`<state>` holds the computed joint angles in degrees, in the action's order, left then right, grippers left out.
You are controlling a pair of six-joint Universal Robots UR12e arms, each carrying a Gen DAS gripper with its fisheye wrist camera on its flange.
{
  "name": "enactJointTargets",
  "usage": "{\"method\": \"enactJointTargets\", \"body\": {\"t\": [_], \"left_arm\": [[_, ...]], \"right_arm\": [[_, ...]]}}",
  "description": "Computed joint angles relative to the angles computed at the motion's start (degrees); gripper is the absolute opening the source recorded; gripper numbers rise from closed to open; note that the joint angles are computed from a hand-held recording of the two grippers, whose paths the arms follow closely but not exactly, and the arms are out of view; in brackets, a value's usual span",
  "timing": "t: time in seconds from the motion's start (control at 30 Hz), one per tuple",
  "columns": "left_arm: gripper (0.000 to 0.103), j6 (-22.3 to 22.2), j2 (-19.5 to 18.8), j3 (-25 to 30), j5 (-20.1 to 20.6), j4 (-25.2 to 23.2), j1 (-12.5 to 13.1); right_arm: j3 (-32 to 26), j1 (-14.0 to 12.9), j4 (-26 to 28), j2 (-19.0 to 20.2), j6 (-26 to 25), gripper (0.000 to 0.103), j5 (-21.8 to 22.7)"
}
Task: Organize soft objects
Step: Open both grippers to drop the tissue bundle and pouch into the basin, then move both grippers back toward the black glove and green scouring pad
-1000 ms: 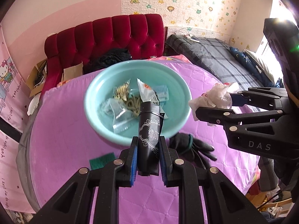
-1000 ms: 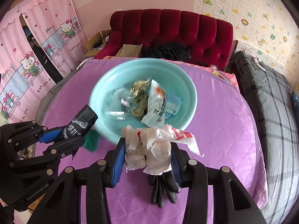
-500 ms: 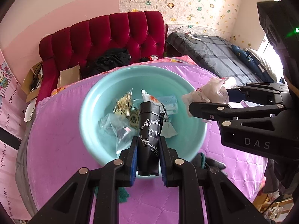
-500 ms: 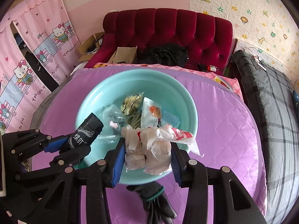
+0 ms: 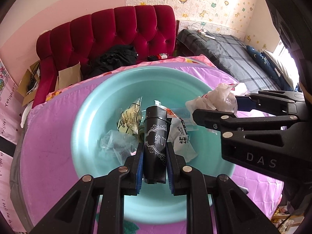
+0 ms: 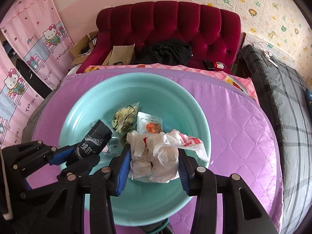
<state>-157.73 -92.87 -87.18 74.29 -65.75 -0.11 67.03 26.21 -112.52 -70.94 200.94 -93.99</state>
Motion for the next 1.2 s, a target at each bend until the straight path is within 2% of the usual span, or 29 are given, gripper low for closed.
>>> {"method": "enactJointTargets", "body": {"t": [0.37,0.67,0.87,0.9,0.93,0.97,1.0,1.03,1.07,1.1,1.2], "left_arm": [[0.023,-0.9,-3.2,1.4,2.4,1.1,-0.8],[0.025,-1.0,-3.6,1.2,3.4,1.0,-1.0],[0.032,-1.1,-3.5,1.0,4.7,1.9,-1.3],[0.041,-1.2,-3.5,1.0,4.9,2.0,-1.4],[0.061,-1.2,-3.5,1.1,5.0,2.0,-1.4],[0.073,-1.4,-3.4,1.0,5.5,2.3,-1.4],[0.092,-1.7,-3.4,0.8,6.1,2.7,-1.5],[0.100,-2.1,-3.3,0.6,6.9,3.5,-1.6],[0.103,-2.5,-3.1,0.1,7.5,4.8,-1.6],[0.103,-2.9,-2.9,-0.4,8.0,6.1,-1.6],[0.103,-3.3,-2.6,-0.8,9.3,6.5,-1.6]], "right_arm": [[-1.6,-1.0,1.4,2.4,1.7,0.048,1.0],[-1.5,-1.4,1.3,2.5,2.9,0.049,1.6],[-1.9,-1.2,0.8,2.6,3.4,0.058,1.1],[-2.1,-1.0,1.0,2.7,3.2,0.064,0.4],[-2.2,-0.9,1.1,2.8,3.2,0.069,0.0],[-2.2,-0.9,1.0,2.7,3.3,0.080,-0.2],[-2.0,-0.9,0.7,2.6,3.6,0.090,-0.2],[-1.9,-0.9,0.4,2.4,3.9,0.094,-0.4],[-1.7,-0.9,0.2,2.3,4.2,0.101,-0.8],[-1.6,-0.8,0.0,2.2,4.5,0.103,-1.0],[-1.3,-0.8,0.2,1.9,4.9,0.103,-1.2]]}}
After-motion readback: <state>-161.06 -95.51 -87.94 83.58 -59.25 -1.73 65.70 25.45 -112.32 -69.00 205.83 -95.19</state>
